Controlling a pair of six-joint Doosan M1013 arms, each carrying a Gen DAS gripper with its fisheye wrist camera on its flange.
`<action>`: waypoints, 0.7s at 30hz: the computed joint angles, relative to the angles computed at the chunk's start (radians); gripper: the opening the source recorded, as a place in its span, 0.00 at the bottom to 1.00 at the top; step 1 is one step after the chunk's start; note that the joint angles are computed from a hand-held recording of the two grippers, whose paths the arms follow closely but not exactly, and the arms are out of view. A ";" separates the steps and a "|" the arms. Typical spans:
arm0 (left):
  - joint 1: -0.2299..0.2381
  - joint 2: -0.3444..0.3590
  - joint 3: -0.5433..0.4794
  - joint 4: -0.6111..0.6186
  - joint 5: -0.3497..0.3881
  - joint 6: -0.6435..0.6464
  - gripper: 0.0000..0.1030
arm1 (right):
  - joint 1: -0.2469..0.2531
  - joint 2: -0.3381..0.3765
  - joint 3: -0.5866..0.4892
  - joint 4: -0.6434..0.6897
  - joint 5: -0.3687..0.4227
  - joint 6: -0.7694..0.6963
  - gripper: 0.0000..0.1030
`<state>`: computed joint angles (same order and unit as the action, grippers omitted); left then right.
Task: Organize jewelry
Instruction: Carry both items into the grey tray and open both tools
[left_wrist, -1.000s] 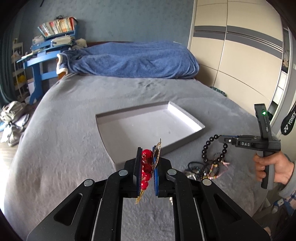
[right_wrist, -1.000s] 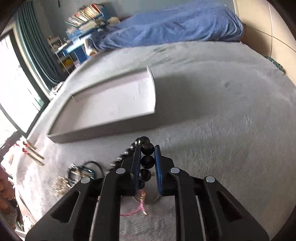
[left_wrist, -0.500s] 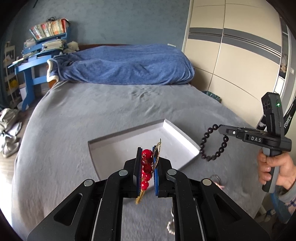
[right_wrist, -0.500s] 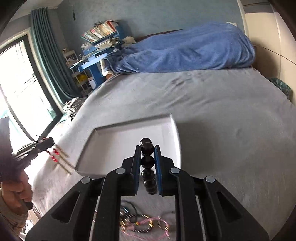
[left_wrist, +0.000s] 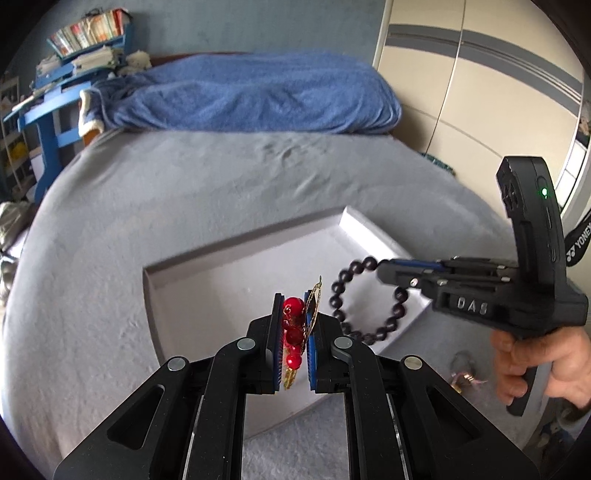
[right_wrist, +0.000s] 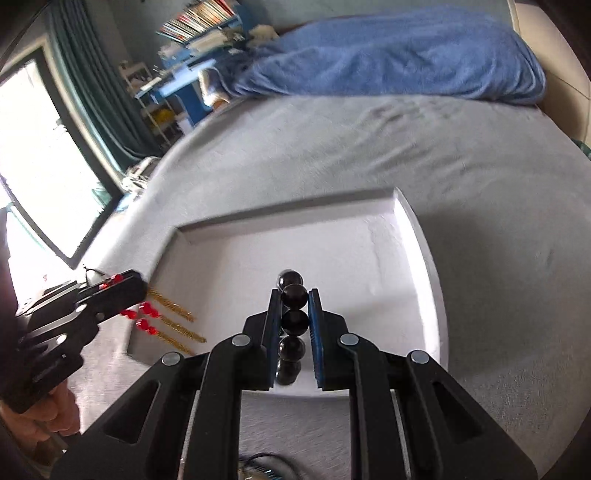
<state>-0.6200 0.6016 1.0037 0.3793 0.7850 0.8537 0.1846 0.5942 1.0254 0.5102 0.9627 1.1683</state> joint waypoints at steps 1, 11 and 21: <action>0.002 0.004 0.002 -0.004 0.007 0.002 0.11 | 0.001 0.004 0.001 -0.028 -0.006 0.014 0.14; 0.006 0.020 0.028 0.059 0.107 -0.052 0.24 | -0.009 -0.008 0.052 -0.124 -0.075 0.054 0.21; -0.043 -0.062 0.167 0.281 0.041 -0.241 0.74 | -0.027 -0.130 0.229 0.041 -0.239 -0.115 0.61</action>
